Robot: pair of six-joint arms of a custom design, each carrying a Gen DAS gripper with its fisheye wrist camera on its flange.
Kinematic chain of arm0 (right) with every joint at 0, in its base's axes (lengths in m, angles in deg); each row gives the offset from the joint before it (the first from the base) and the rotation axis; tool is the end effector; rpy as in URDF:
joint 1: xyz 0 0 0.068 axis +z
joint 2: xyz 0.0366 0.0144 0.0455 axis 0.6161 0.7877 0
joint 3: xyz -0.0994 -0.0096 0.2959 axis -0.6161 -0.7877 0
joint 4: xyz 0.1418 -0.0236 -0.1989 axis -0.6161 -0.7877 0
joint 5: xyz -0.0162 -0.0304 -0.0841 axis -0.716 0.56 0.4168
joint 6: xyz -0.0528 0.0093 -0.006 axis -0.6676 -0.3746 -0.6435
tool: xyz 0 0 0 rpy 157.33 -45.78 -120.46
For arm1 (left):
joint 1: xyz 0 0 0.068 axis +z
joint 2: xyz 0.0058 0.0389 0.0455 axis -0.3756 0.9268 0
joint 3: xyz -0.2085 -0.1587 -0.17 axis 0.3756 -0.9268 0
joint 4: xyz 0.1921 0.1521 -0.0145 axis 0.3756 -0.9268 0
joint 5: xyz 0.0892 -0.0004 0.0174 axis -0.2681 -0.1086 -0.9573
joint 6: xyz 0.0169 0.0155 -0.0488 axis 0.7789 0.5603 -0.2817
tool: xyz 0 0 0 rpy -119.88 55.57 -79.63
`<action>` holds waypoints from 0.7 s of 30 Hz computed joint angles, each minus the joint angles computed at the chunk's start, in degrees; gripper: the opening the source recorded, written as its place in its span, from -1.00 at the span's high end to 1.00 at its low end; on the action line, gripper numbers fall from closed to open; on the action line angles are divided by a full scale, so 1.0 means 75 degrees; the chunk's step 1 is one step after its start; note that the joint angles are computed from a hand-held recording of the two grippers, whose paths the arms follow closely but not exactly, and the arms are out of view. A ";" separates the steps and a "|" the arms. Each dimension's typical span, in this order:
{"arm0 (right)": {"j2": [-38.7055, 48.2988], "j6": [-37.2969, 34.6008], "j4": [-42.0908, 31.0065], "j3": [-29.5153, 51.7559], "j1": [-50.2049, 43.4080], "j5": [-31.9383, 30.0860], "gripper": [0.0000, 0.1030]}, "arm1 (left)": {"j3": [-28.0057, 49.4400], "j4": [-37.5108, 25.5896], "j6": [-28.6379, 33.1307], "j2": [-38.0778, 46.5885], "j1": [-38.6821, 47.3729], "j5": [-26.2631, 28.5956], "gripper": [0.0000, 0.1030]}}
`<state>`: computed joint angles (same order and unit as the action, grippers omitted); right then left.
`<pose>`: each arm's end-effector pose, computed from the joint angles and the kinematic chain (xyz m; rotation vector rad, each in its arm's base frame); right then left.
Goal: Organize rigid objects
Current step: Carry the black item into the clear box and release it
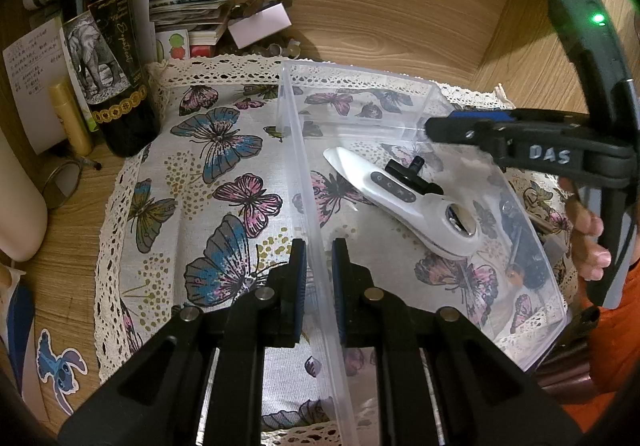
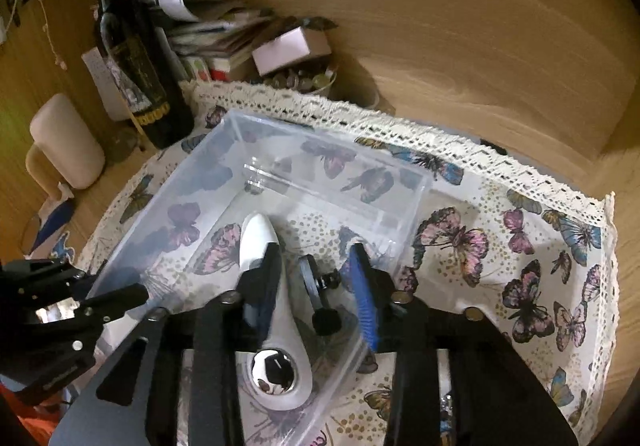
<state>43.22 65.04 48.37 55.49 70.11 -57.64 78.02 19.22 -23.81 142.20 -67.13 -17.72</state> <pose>0.3343 0.2186 0.1232 -1.0441 2.3042 0.4167 0.1926 -0.1672 0.0927 -0.4494 2.3880 -0.0652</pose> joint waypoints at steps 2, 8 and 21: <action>-0.0242 0.0003 0.0180 -0.0225 -0.0071 0.0027 0.27 | 0.0004 -0.0009 -0.0001 -0.0002 -0.0002 -0.0003 0.77; -0.1097 0.0068 0.0777 -0.0999 -0.0563 0.0080 0.05 | -0.0004 -0.0001 0.0023 -0.0002 0.0004 -0.0002 0.77; -0.1257 0.0119 0.1183 -0.1842 -0.2380 0.0567 -0.09 | -0.0021 -0.0005 0.0026 -0.0019 0.0008 -0.0003 0.77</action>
